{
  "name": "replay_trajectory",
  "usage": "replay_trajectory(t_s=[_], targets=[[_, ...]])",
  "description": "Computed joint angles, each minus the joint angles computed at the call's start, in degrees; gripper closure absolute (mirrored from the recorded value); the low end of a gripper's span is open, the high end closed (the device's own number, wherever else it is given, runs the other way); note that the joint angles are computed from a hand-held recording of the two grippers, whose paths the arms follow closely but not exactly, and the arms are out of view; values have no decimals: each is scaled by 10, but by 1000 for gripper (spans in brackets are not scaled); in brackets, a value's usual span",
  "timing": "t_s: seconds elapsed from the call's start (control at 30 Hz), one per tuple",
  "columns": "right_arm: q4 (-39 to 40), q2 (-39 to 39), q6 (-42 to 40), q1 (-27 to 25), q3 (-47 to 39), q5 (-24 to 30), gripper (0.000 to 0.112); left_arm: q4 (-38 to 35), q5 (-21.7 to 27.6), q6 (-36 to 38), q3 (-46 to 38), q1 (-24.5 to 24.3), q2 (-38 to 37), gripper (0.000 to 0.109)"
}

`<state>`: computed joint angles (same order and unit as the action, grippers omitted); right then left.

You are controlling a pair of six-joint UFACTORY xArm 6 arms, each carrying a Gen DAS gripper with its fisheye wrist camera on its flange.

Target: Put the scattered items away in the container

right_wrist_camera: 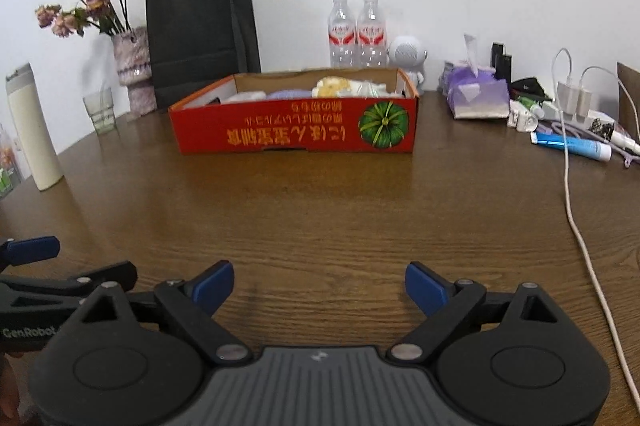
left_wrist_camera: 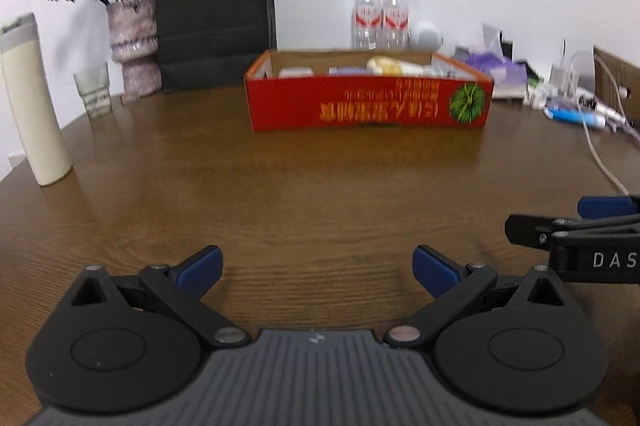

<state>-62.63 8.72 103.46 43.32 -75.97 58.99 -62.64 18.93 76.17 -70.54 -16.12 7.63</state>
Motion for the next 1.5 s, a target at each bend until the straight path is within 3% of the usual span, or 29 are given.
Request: replay_trajectory(t_s=[0.5,0.83,1.5], targets=[[54,18,-48,-31,-10,-28,19,162,-2,-156,-36,-4,46,6],[62,38,-66,-30,-32,-6,9,147,16,-156,-51,0,56,6],[65,39,-68,-33,-33,-3,9,145,18,-159,-53,-1,58,6]])
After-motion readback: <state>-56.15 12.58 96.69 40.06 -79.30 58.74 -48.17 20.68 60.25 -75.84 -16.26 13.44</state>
